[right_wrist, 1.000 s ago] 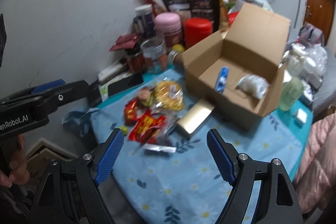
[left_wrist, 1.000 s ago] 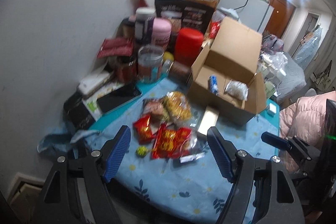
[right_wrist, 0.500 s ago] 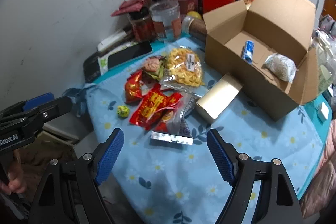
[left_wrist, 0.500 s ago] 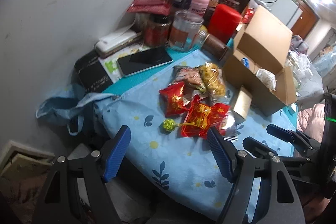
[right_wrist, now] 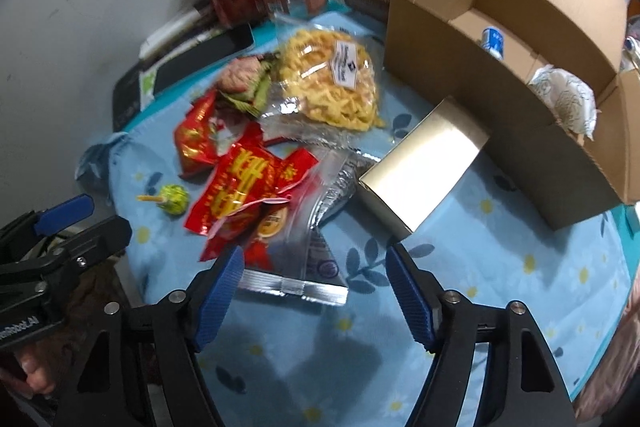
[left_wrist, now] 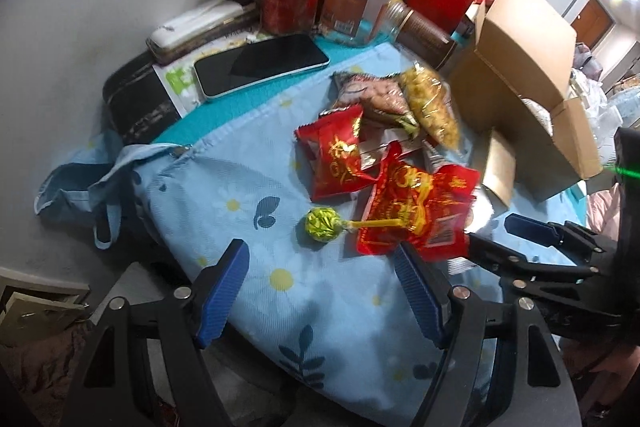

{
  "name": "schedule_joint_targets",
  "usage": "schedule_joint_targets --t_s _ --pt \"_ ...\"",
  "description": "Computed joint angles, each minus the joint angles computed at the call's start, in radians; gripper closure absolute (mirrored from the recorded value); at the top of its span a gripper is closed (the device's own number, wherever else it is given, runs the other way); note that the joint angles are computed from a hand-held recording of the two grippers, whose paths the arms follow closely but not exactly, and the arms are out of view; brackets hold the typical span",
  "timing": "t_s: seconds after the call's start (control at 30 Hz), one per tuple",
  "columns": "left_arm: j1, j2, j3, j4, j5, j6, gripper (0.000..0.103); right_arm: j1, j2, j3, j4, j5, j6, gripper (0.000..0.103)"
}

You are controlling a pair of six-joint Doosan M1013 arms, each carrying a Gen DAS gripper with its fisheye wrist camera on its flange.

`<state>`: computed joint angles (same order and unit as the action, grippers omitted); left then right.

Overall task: Organize snacks
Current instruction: 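Grasp the yellow lollipop with the left tool while the right tool grasps the silver snack bag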

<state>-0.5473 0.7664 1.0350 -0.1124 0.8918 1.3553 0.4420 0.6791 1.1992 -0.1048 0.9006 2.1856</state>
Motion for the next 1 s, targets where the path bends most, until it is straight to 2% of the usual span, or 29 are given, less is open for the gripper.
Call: schedule_joint_targets --t_s 0.13,0.2,0.27,0.3,0.4,0.43,0.5,0.63,0.77,1.0 --pt "-0.002 0.024 -0.015 0.010 -0.011 0.044 0.028 -0.009 0.016 -0.019 0.027 0.010 -0.021 0.029" --pt "-0.005 0.038 -0.028 0.019 -0.015 0.085 0.036 -0.012 0.029 -0.036 0.030 0.024 -0.034 0.029" --pt "-0.006 0.052 -0.043 0.027 -0.014 0.103 0.039 -0.014 0.040 -0.051 0.034 0.040 -0.043 0.031" --pt "-0.004 0.062 -0.055 0.018 -0.004 0.110 0.048 -0.016 0.044 -0.056 0.038 0.044 -0.046 0.031" --pt "0.004 0.090 -0.090 -0.015 0.037 0.113 0.062 -0.020 0.051 -0.061 0.055 0.049 -0.050 0.036" --pt "0.004 0.091 -0.089 -0.008 0.028 0.109 0.064 -0.022 0.052 -0.061 0.061 0.051 -0.051 0.037" --pt "0.002 0.094 -0.095 -0.002 0.032 0.116 0.076 -0.025 0.050 -0.054 0.072 0.051 -0.052 0.044" --pt "0.005 0.091 -0.096 -0.044 0.041 0.136 0.077 -0.030 0.038 -0.026 0.100 0.023 -0.062 0.056" --pt "0.000 0.076 -0.077 -0.070 0.060 0.165 0.077 -0.028 0.023 -0.002 0.096 0.009 -0.080 0.060" --pt "-0.015 0.047 -0.041 -0.112 0.077 0.197 0.077 -0.022 -0.031 0.088 0.118 -0.008 -0.093 0.060"
